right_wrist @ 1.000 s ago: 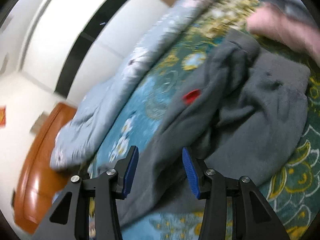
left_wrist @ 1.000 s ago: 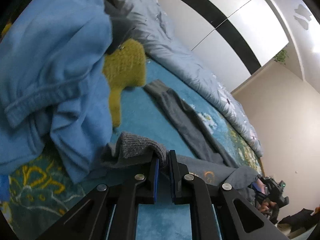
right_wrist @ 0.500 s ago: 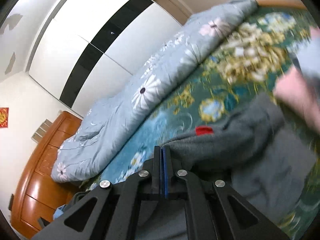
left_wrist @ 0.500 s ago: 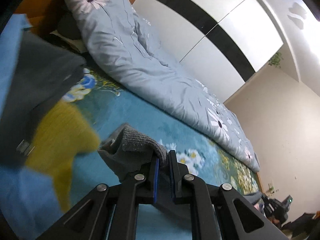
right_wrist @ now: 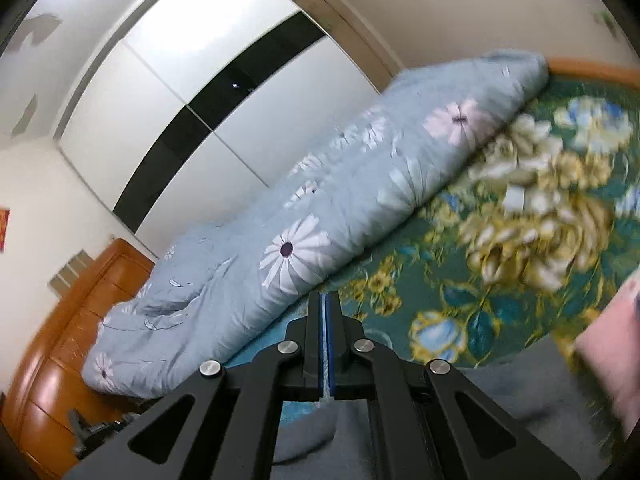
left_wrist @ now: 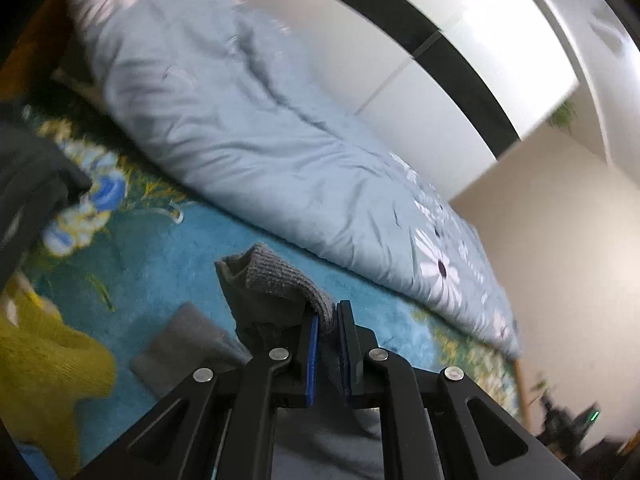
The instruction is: Fold clothes
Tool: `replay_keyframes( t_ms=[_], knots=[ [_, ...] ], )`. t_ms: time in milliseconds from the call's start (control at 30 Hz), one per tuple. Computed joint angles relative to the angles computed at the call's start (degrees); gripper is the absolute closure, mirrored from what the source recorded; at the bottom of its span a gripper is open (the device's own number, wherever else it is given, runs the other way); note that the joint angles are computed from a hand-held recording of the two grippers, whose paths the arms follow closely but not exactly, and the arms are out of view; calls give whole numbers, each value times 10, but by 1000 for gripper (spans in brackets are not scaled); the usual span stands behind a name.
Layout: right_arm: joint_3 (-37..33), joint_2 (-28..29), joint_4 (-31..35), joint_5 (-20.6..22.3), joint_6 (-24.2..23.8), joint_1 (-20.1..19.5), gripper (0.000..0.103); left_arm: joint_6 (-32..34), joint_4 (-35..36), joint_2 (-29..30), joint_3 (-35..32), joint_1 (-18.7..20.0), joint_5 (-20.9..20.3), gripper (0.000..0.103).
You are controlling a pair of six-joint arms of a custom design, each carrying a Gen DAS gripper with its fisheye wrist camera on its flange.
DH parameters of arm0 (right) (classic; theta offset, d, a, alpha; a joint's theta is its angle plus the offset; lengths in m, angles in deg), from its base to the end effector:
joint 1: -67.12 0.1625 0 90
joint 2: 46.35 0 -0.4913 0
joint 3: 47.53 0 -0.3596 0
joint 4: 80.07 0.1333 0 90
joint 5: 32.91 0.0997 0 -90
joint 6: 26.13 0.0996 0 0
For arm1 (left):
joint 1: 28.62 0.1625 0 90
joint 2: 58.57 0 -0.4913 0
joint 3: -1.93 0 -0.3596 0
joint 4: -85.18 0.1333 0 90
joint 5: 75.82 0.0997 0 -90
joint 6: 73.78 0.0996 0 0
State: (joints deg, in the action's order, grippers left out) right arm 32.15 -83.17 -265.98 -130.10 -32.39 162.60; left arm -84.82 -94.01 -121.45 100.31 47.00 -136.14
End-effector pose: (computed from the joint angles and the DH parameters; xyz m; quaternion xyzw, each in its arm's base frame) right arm 0.1963 -0.7806 0.2326 0.0635 -0.8912 0.4453 0.0591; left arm 0.0166 -0.6706 0.4201 -0.0905 0.8655 -0.4761 0.1269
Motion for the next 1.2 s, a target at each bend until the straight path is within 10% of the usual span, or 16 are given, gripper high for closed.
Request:
replay_keyframes(
  t_ms=[333,467,667,1067,1200],
  knots=[
    [-24,23,166,-59,26,-4,100,41,-75,-80,118,-51,-5,93],
    [-32,40,193,-18,99,-16,46,78,-110,-119,171,-82,15,93],
    [-63,71,231,-17,223,-20,46,77,-139,-157,248,-94,25,93],
    [-203,139,349,-235,339,10,46,13,-134,-182,312,-56,9,93],
    [-182,125,341,-230,341,-1,75,-14,-123,-187,317,-38,-11,93]
  ],
)
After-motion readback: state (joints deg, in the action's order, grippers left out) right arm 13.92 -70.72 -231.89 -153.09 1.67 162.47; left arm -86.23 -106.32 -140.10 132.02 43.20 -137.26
